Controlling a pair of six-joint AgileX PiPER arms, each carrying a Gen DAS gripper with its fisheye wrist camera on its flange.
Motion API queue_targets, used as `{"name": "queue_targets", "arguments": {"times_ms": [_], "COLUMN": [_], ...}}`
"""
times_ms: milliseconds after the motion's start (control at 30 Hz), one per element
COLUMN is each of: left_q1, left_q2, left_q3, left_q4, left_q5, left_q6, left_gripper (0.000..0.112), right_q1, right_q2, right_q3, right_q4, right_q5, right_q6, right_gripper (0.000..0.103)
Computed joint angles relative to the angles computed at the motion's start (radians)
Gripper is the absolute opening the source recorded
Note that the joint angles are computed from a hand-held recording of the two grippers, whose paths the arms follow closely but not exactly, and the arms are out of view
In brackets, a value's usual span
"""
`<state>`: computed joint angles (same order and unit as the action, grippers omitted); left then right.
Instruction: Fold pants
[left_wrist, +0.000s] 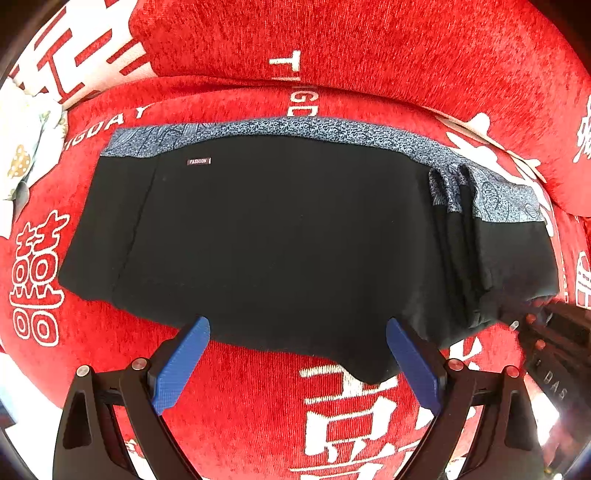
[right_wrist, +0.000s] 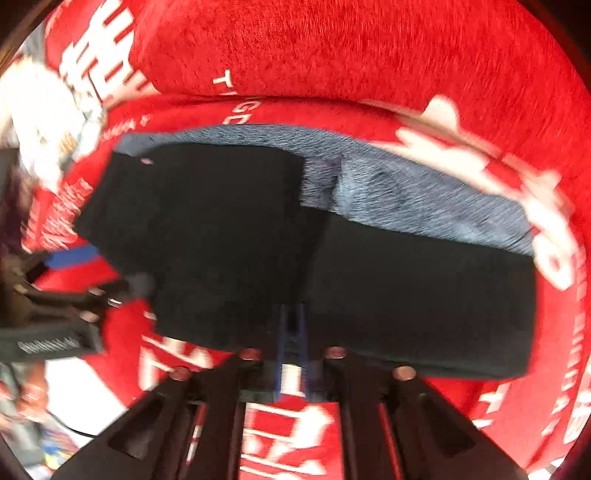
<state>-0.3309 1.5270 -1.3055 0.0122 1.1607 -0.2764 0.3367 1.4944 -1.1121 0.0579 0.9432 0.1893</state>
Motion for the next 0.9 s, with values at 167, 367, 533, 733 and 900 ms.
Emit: {"name": "queue_targets", "arguments": {"times_ms": [167,367,533,733,900], "left_q1": [-0.006,-0.027,-0.046,-0.050,-0.094], "left_q2": [0.020,0.100,0.233,0.311,0.338], "left_q3": [-0.056,-0.177,-0.262,-0.297,-0.343], "left_q4": [-0.031,-0.241,-0.480,-0.591,-0.584], "left_q5": [0.014,-0.011,-0.027,-0.014,0.010], "left_q6": [-0.002,0.159,0.290,0.332,0.347], "left_gripper": [0.097,0.097,0.097,0.077,0.077], "right_q1": [0.009,-0.242,-0.492,-0.634,-0.679], "right_q2": [-0.014,-0.175,-0.147,-0.074,-0.081], "right_q3": [0.052,0.113,0.096,0.155,0.190], "right_q4": [0.115,0.274,0.375,0.543,0.620], "right_q5": [-0.077,-0.021,0.030,0.025,0.025], "right_q6": [-0.002,-0.099,-0.261,-0.420,-0.473], "right_gripper": [0.001,0.028,0.054,0.053,0.053]}}
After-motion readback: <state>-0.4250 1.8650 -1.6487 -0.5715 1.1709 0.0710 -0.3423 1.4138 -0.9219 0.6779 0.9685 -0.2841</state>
